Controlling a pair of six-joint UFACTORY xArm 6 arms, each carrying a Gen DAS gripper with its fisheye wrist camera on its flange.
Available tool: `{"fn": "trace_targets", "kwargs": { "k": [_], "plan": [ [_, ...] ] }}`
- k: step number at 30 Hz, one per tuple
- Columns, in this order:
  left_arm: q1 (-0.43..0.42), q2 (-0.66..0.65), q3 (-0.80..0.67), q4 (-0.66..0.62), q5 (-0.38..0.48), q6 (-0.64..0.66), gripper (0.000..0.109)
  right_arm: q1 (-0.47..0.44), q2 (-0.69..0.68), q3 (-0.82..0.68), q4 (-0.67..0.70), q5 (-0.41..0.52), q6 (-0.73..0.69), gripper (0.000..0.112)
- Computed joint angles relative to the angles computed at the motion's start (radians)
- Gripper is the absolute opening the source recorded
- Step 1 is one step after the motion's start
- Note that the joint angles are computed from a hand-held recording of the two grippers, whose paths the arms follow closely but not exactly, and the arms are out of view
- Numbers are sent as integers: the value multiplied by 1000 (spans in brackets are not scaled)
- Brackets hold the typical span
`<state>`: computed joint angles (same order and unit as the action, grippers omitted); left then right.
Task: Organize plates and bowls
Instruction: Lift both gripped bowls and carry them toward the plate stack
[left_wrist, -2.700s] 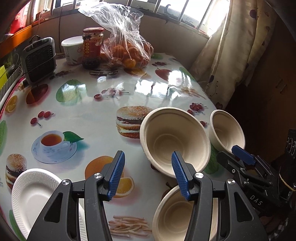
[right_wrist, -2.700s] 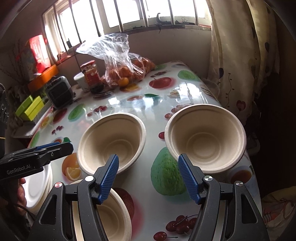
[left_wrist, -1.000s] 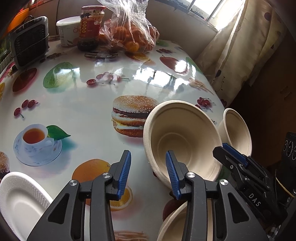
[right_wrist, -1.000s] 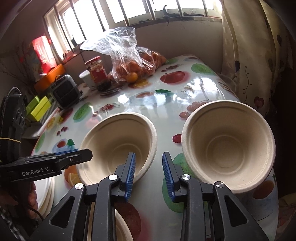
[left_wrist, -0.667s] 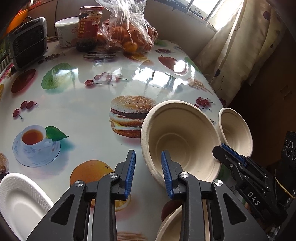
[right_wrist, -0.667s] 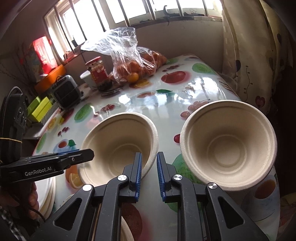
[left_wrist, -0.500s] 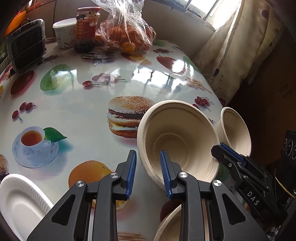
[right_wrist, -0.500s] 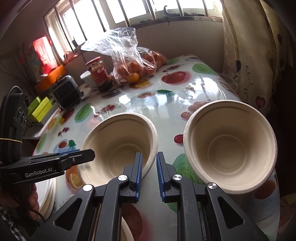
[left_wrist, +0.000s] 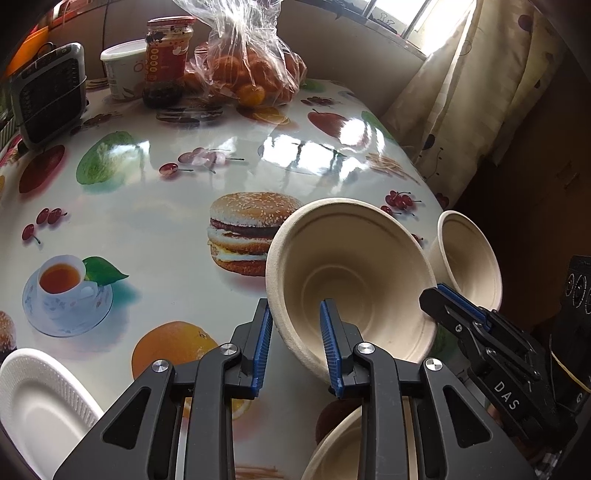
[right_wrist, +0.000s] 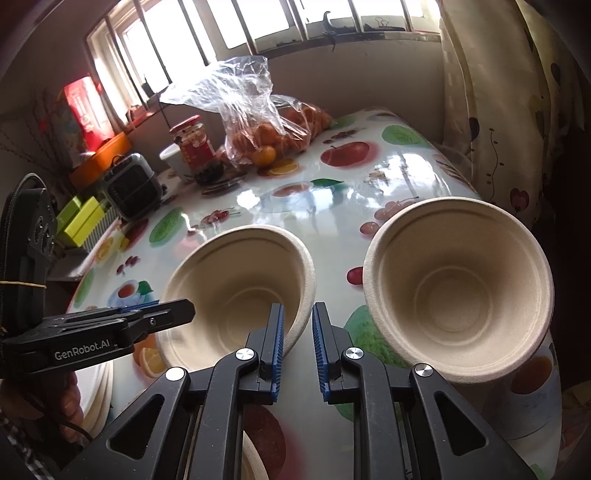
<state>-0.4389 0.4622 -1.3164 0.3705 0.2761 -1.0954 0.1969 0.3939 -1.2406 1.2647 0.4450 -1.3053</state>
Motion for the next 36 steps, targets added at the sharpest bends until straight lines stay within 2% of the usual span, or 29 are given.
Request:
{"fn": "trace_targets", "kwargs": {
  "k": [8, 22, 36],
  "plan": [
    [5, 0, 14, -40, -36, 18, 15, -2, 4, 0, -9, -4, 16, 16],
    [9, -16, 25, 49, -43, -74, 15, -9, 3, 2, -4, 0, 12, 14],
    [7, -35, 36, 85, -53, -104, 13, -13, -29, 24, 39, -1, -10, 13]
  ]
}}
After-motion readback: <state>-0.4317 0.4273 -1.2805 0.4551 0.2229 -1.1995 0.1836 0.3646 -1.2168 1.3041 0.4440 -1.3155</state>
